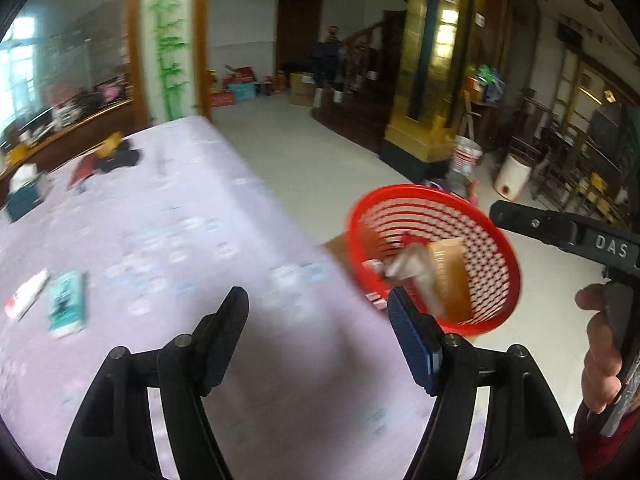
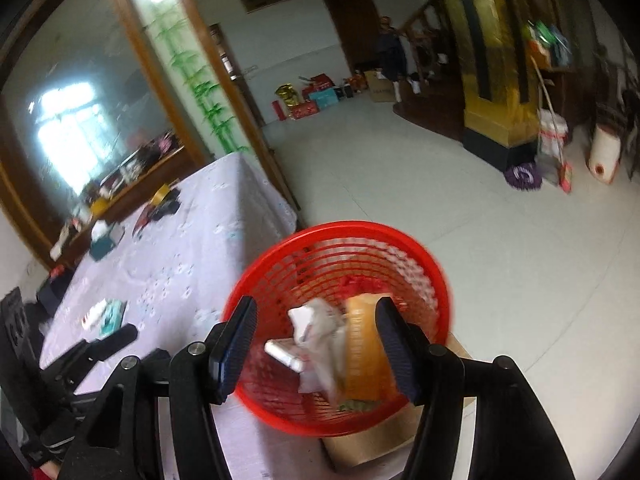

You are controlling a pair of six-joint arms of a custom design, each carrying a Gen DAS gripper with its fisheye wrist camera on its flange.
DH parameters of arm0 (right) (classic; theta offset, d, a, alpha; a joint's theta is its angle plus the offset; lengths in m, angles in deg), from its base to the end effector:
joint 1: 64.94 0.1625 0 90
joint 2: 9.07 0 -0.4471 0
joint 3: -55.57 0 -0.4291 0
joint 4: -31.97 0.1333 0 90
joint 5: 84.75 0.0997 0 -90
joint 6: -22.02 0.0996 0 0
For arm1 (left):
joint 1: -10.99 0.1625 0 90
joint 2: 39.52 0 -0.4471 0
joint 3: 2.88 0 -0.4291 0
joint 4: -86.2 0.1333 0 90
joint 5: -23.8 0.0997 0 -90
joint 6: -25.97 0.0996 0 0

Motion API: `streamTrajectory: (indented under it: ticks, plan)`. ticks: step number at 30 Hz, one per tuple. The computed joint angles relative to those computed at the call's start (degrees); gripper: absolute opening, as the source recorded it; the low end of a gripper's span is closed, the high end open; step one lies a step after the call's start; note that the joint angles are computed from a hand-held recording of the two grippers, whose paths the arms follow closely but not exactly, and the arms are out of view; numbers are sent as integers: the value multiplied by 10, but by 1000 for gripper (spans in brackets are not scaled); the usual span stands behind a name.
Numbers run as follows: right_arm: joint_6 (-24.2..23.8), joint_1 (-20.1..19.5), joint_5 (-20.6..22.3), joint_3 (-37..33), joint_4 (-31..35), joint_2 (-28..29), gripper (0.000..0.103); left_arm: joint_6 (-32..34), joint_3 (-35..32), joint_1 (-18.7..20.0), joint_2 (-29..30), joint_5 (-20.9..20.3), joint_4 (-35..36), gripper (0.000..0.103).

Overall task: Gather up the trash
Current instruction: 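Open both tools to drop the bag and box into the basket, then grasp the teal cartoon snack pouch with the right tool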

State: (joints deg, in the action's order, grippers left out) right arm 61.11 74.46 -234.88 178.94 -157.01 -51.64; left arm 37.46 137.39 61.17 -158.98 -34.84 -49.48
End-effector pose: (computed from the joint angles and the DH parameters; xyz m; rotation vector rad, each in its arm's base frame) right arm 0.4163 -0.2950 0.0254 -0.0055 -2.3259 1.2009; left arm -0.0547 -0.3547 0.3641 0.9885 2.4328 -0.7404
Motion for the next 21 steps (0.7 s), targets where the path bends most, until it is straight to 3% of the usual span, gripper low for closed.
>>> streamTrajectory:
  ticks: [4,9,12,16,21]
  plan:
    - [-73,9,59,-55,-22,45,71,13,-18,36,-40,12,17,71]
    - [-108,15,143,-137,27,94,73,51,-47,98,-73,41,9,71]
    - [-122,20,173,-200,78,131,73,71,-75,157,-73,28,-7,71]
    - [-132,12,259,-283,146,174,73,96,-110,231,-67,9,-43,71]
    - [-147,3,277,-406,240,243,73,97,-159,317,-42,-23,-71,71]
